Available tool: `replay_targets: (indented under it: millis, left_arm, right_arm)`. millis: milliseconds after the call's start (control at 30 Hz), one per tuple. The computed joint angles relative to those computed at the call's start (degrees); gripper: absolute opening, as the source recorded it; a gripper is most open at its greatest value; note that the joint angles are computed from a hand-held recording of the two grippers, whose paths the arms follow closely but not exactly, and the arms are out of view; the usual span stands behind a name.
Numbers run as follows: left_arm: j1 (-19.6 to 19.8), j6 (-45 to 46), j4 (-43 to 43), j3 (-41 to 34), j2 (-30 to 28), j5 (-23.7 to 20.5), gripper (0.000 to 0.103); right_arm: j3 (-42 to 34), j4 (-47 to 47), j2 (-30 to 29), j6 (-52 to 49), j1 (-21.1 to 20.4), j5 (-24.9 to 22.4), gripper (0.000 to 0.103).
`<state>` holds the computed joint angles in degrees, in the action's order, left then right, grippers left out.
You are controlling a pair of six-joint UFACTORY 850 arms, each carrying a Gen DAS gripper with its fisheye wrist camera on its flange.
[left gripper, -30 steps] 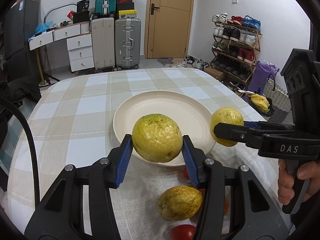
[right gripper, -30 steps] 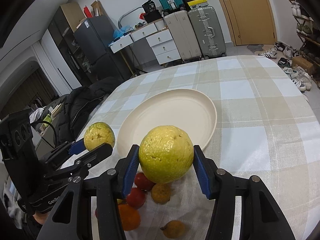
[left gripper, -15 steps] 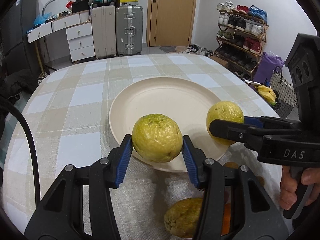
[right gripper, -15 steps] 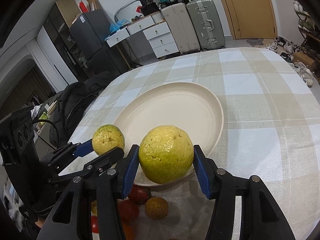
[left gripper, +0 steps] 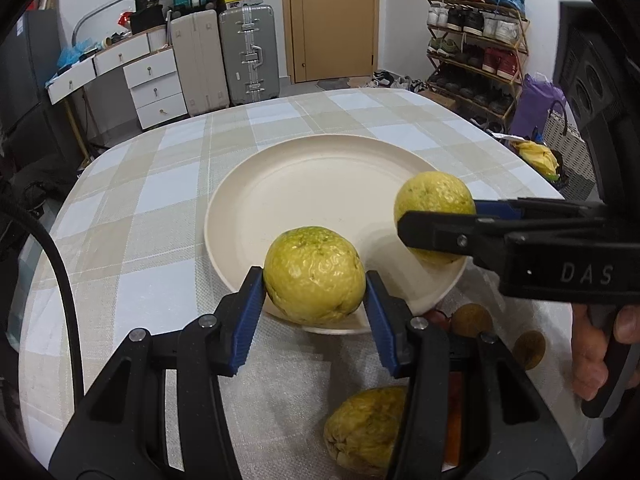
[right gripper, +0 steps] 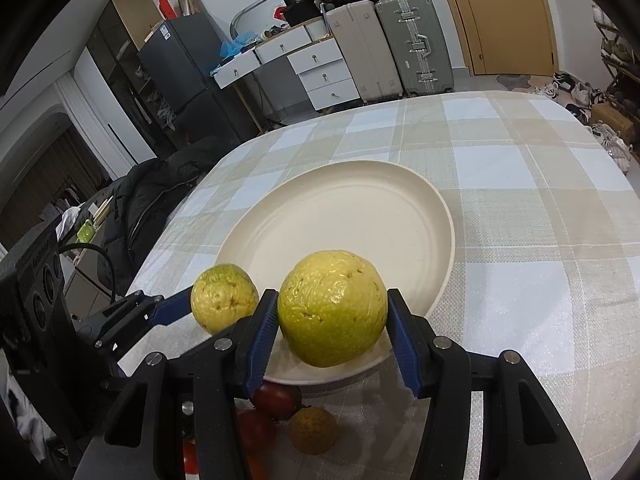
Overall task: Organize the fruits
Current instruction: 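Carry both yellow fruits onto the cream plate and open both tools, then withdraw both tools from the plate back toward the fruit cluster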
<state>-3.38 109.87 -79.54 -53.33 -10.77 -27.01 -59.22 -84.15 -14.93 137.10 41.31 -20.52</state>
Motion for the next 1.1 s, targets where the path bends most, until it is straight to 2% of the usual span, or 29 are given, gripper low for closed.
replay_targets:
  millis: [333,400,500,567,633,733,833,1100]
  left_arm:
    - [0.9,-0.5,0.5,0.6,0.8,-1.4,0.048]
    - [1.4,1.6,-2.2,1.5,1.7,-1.1,0.052]
    - [3.1,4.4,-5.4,2.8,3.2,-2.9,0.066]
    - [4.4,5.2,-6.4,3.6,4.3,-3.6,0.080]
    - [5.8,5.7,-7.1,4.3,5.4,-4.9,0.084]
    - [7.9,5.0,-6.0,5.2,7.0,-6.9,0.088]
    - [10.0,4.9,-5.1,6.6,8.9,-9.3,0.103]
    - [14.3,5.1,-2.9,10.8,13.4,-13.0,0.102]
  right_arm:
    - [0.6,-1.5,0.6,1.7,0.7,-0.8,0.055]
    - [1.1,-2.2,1.0,2.5,1.4,-2.2,0.055]
    - [1.7,-1.3,1.9,1.1,2.4,-4.0,0.056]
    - [1.9,0.6,2.5,-1.3,3.2,-5.4,0.067]
    - [2.4,1.3,3.3,-2.3,4.2,-6.9,0.085]
    - [2.9,3.3,4.4,-5.0,5.9,-9.5,0.096]
    - [2.9,6.8,4.9,-8.9,7.6,-12.0,0.102]
    - [3.9,10.2,6.3,-11.5,11.2,-16.3,0.103]
